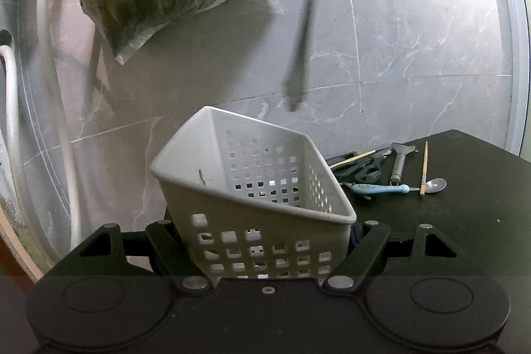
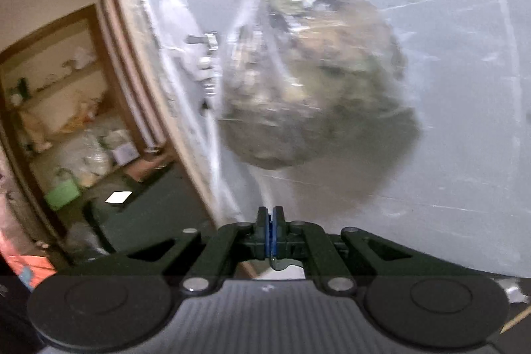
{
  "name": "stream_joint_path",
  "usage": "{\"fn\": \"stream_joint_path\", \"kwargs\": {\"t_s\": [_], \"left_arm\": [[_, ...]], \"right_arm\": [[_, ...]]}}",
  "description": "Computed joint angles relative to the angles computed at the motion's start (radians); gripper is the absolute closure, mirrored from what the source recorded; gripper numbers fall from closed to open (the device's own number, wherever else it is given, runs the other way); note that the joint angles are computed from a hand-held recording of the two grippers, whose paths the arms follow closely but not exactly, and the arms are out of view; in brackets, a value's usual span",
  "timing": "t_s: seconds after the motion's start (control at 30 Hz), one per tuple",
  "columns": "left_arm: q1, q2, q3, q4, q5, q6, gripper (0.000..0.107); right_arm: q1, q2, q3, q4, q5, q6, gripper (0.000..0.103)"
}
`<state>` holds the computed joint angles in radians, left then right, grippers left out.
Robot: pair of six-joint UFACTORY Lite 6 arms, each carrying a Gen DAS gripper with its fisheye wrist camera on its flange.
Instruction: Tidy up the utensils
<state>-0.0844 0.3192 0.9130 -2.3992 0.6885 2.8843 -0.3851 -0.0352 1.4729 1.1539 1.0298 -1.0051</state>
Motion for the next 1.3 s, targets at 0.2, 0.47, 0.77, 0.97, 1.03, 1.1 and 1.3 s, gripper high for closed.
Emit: {"fn": "stream_joint_path", "kwargs": {"t_s": [0.2, 0.47, 0.77, 0.97, 1.03, 1.1, 1.3], "left_arm": [[-0.008, 0.0, 0.003, -0.02, -0.007, 0.002, 0.028], [-0.014, 0.011, 0.002, -0.055, 0.009, 0.017, 0.028], [-0.014, 0.019, 0.051, 0.008, -0.053, -0.049, 0.029], [-0.07, -0.01, 0.03, -0.133, -0.117, 0.018, 0.028], [-0.092, -0.019, 0.024, -0.19, -0.14, 0.058, 0.028], [-0.104, -0.023, 0.026, -0.221, -0.16, 0.078, 0.028], [-0.133, -0.035, 0.033, -0.309, -0.214, 0.119, 0.028]], "right_arm": [[0.144, 0.089, -0.012, -0.007, -0.122, 0.033, 0.101], [0.293, 0.231, 0.008, -0.2, -0.284, 0.193, 0.076], [0.066, -0.091, -0.393, 0.003, -0.368, -0.156, 0.003], [-0.135, -0.088, -0.589, -0.2, -0.574, -0.287, 0.0], [-0.167, -0.035, -0.62, -0.194, -0.654, -0.381, 0.0], [-0.211, 0.025, -0.629, -0.107, -0.681, -0.54, 0.0], [-0.21, 0.249, -0.479, -0.005, -0.621, -0.721, 0.0]]}}
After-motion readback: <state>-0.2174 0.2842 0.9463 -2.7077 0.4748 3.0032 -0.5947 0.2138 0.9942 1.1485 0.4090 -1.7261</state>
